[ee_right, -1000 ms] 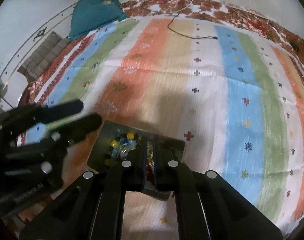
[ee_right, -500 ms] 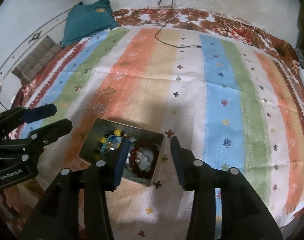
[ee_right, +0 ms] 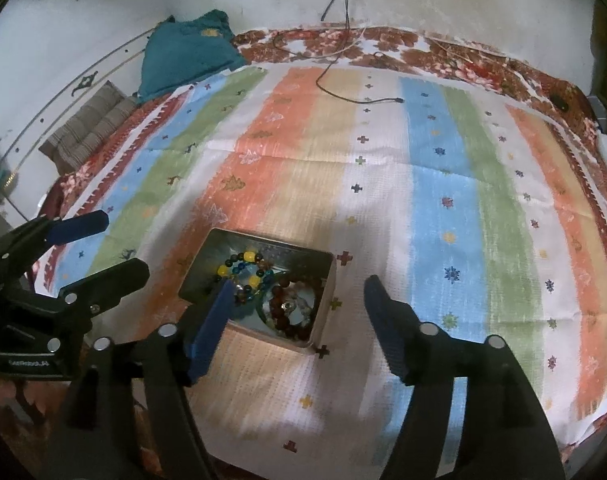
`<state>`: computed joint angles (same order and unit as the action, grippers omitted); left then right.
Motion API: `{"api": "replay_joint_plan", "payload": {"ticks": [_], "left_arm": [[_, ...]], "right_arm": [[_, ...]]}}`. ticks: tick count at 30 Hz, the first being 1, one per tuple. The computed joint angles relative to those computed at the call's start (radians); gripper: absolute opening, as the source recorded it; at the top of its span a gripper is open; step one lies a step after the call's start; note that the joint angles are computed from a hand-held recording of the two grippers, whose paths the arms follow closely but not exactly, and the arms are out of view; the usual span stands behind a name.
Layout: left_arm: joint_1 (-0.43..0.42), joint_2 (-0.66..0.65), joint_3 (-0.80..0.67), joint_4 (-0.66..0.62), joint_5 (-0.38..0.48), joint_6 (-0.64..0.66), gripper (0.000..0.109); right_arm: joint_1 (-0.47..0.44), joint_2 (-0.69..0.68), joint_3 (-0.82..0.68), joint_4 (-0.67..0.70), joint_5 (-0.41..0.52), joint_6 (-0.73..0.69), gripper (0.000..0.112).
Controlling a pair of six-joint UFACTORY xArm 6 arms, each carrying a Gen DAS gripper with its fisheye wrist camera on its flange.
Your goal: Organize jewelry
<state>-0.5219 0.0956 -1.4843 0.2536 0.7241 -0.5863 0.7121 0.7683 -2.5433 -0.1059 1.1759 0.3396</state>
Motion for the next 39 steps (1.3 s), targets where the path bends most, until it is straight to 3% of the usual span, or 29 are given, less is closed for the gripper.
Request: {"api": "replay_joint_plan", "payload": {"ticks": [7, 11, 39], "left_arm": [[-0.002, -0.019, 0.027, -0.038, 0.002, 0.008, 0.097], [-0.014, -0.047, 0.062, 0.053, -0.012, -0.057, 0.097], [-0.024, -0.113, 0.142, 0.133, -0.085, -0.149, 0.097]], "right_arm": [[0.008, -0.145, 0.241, -0.036, -0.123, 0.023, 0.091], [0.012, -0.189, 0.313, -0.046, -0.175, 0.026, 0.096], [0.021, -0.319, 0.520, -0.077, -0.315, 0.073, 0.097]]}}
